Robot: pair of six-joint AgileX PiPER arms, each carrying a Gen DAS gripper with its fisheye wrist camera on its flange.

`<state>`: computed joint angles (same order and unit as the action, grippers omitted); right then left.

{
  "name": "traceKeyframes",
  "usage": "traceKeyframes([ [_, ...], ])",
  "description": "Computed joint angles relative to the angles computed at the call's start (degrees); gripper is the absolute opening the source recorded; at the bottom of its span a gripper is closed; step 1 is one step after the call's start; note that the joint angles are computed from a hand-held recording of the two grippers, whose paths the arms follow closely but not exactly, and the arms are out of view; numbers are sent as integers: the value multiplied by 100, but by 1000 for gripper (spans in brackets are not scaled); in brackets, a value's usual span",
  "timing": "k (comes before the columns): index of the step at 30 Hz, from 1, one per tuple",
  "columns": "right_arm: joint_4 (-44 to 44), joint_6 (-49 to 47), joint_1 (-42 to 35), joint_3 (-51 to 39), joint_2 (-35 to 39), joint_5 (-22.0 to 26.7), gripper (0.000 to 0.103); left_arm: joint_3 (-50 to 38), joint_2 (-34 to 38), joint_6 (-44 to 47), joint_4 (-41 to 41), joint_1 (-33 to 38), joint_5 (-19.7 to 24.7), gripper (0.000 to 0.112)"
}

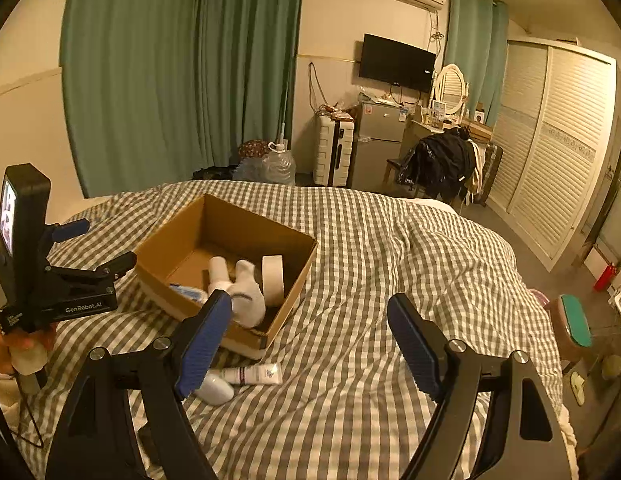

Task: Organize objects
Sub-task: 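Move both tools back to the remaining items beside the box, then grasp the black cup with the right tool while the left tool grasps the white plush toy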

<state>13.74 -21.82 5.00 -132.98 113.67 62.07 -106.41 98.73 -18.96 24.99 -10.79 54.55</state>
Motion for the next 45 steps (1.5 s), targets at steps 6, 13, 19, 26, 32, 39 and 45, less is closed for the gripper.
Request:
traceKeyframes([
  [6, -317, -77, 115, 1069, -1049, -112, 80, 1099, -818, -427, 217, -217, -13, 98],
  [13, -502, -196, 419, 3076, -1930, -515, 82, 2682, -1558, -1297, 681, -671, -148, 98],
  [19, -110, -359, 625, 4744, -2170, -1138, 82, 3866, -1897, -2102, 1507, -1207, -153, 98],
  [26, 155, -578, 1108, 5386, -1917, -1513, 81, 4283, -2016, -2232, 1364, -935, -257, 98],
  [32, 439, -666, 1211, 5099, -1481, -1378, 76, 4296, -2056, -1845, 730, -474, -558, 98],
  [39, 716, -848, 1163, 5028, -1373, -1327, 48, 4253, -2045, -1738, 572, -660, -500, 98],
  [45, 563, -774, 1021, 5111, -1688, -1715, 44, 4200, -2071, -1268, -149, -859, -723, 98],
])
